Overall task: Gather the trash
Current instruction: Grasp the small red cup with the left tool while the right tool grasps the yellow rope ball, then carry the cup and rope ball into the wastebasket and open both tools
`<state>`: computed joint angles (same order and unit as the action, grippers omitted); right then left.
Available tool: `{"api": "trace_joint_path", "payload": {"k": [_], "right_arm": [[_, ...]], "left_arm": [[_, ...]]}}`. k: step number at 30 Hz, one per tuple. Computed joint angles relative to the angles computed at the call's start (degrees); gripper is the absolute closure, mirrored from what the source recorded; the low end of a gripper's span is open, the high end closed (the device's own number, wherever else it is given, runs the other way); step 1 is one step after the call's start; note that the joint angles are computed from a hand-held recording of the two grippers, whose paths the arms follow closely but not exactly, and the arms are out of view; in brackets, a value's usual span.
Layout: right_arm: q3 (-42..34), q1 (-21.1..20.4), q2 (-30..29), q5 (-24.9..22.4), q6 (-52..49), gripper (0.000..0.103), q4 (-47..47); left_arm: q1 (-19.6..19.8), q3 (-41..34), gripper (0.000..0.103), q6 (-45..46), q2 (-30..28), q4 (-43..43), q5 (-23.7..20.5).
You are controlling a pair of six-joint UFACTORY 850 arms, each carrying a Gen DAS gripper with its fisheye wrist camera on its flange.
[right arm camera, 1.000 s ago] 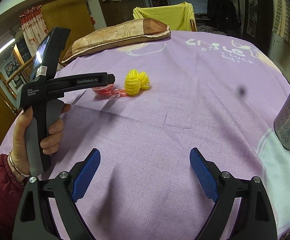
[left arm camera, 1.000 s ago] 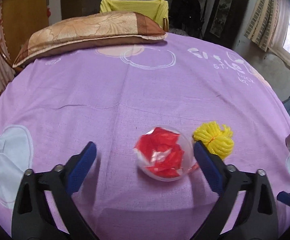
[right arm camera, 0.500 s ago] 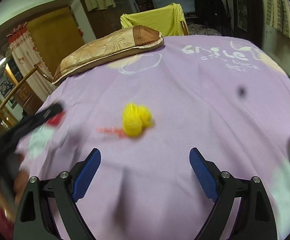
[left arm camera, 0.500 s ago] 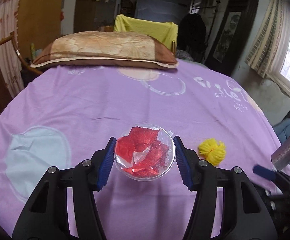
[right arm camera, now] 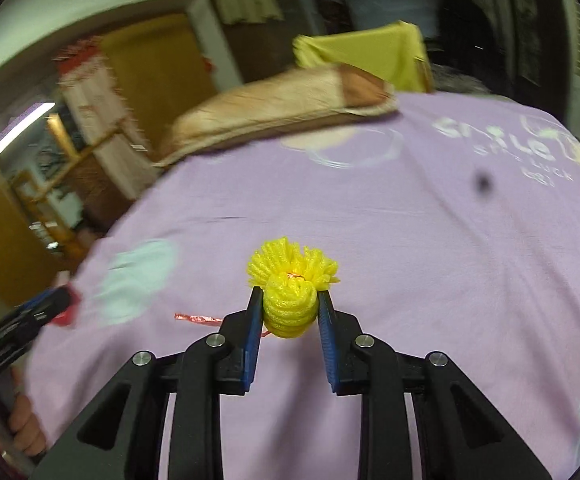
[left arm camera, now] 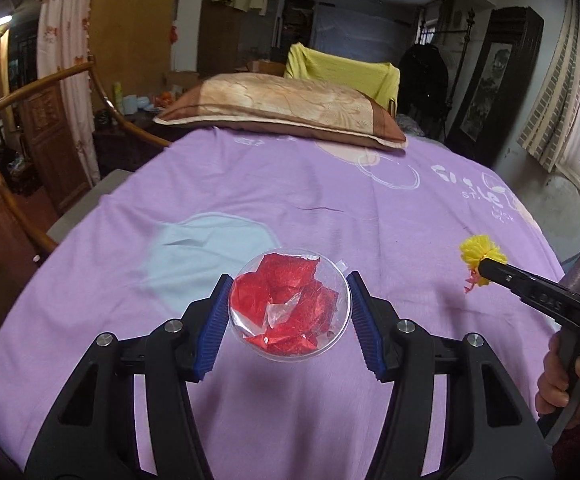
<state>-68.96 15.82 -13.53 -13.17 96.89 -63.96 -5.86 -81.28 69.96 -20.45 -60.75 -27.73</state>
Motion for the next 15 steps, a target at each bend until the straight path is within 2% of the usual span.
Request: {"api": "trace_joint_path", "payload": {"k": [5, 8, 11, 15], "right_arm": [[3.15, 6.29, 5.03, 2.32, 14.34, 0.075, -17.14], [3.02, 10.27, 5.88, 3.76, 18.86, 0.075, -23.36], [1.68, 14.17, 5.07, 5.27, 19.48, 0.075, -25.98], [-1.45, 18.71, 2.44, 7.67, 14.84, 0.075, -23.14]], "left_arm": [[5.08, 9.07, 0.046, 8.36, 9.31, -7.1, 0.16], [9.38, 14.13, 0.046, 11.52, 14.18, -9.46, -0.76], [15.0, 19.27, 0.046, 14.03, 18.45, -10.52, -1.2], [23.2, 24.79, 0.046, 17.59, 21.54, -11.43, -0.77]]}}
